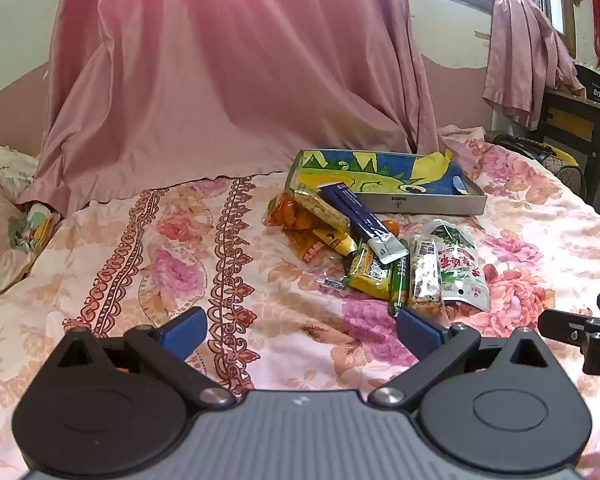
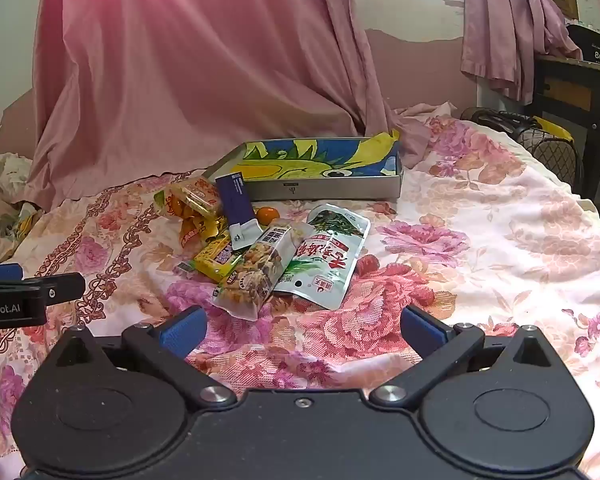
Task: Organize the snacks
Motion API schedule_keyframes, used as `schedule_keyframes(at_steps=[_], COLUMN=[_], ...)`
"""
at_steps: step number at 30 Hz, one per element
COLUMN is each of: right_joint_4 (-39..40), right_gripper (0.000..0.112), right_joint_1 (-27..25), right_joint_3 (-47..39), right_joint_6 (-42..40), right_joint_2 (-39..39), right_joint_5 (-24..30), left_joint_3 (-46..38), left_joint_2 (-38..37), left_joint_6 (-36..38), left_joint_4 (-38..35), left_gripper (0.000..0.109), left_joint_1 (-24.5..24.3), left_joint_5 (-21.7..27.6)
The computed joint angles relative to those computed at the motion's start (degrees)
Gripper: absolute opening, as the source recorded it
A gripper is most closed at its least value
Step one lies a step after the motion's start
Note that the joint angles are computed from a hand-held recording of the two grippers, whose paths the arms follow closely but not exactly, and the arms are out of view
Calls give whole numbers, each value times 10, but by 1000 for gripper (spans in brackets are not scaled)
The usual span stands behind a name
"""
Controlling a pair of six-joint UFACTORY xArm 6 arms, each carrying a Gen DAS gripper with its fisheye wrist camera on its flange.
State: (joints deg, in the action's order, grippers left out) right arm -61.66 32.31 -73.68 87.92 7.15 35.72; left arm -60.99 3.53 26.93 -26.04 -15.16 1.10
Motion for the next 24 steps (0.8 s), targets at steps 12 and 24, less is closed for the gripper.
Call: schedule_keyframes(at_steps=[12,24], right_joint_4=[2,1], right_gripper=[102,102], right_joint_1=[0,-1], right_joint_3=[0,0], right_joint_6=[-1,0], right_joint_2=[0,1], right_joint_5=[-1,-1], left_joint_3=[-1,1], left_joint_2=[1,-3], left_joint_6=[20,61], left_joint_4=[-21,-66], left_gripper=[103,103], left_joint_1=[-5,-13], left_joint_5=[-5,-9])
